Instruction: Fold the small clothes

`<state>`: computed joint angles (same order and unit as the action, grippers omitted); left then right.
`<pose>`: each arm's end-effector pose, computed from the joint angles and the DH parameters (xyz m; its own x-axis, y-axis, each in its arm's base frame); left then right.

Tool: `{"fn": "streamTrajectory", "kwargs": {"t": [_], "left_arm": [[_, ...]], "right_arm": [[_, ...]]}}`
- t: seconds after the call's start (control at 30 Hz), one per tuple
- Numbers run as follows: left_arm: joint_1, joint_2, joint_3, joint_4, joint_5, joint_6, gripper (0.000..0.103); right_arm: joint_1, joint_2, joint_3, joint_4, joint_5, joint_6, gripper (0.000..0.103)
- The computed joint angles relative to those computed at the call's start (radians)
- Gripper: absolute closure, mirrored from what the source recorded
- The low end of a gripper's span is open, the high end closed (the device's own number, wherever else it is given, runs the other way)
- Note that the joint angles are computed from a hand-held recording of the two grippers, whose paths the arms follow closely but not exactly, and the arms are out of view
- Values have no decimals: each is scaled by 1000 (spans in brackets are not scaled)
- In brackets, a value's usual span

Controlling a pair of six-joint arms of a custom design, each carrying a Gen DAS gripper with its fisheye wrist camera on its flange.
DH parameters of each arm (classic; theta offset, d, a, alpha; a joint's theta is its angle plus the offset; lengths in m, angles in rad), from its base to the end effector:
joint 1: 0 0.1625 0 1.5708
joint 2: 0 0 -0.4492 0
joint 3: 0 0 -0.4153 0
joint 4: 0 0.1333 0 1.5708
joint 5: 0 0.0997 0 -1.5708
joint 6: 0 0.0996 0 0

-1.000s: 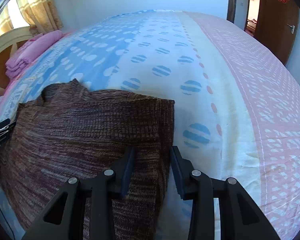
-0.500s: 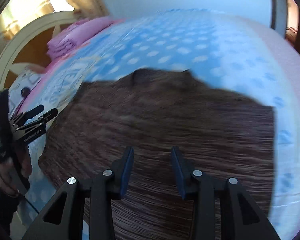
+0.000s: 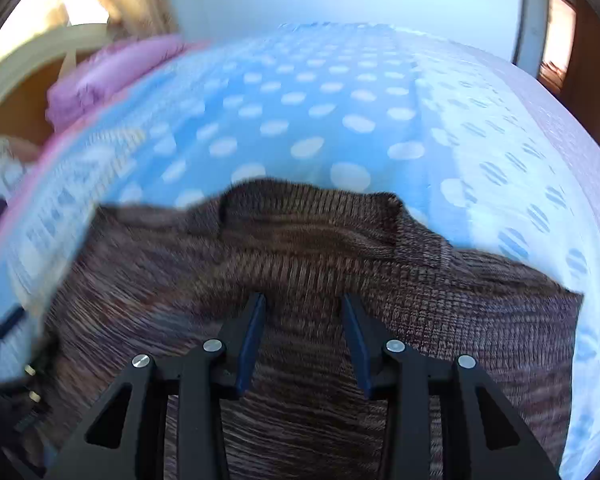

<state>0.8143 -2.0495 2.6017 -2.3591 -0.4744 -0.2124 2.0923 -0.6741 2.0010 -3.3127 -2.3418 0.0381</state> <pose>-0.0131 -0.3372 0.3224 -0.6050 0.0095 -0.7961 0.5522 0.7254 -0.4110 0.3400 -0.4635 0.0147 -0.7787 -0.0834 0.6219 -0.4265 0.7972 -0.4272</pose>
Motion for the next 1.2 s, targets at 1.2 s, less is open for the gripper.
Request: {"fn": "streamTrajectory", "kwargs": {"t": [1.2], "left_arm": [[70,-206,-60,162,-90,-32,5]], "right_arm": [[234,161,8,-67,-72,-144,42]]}}
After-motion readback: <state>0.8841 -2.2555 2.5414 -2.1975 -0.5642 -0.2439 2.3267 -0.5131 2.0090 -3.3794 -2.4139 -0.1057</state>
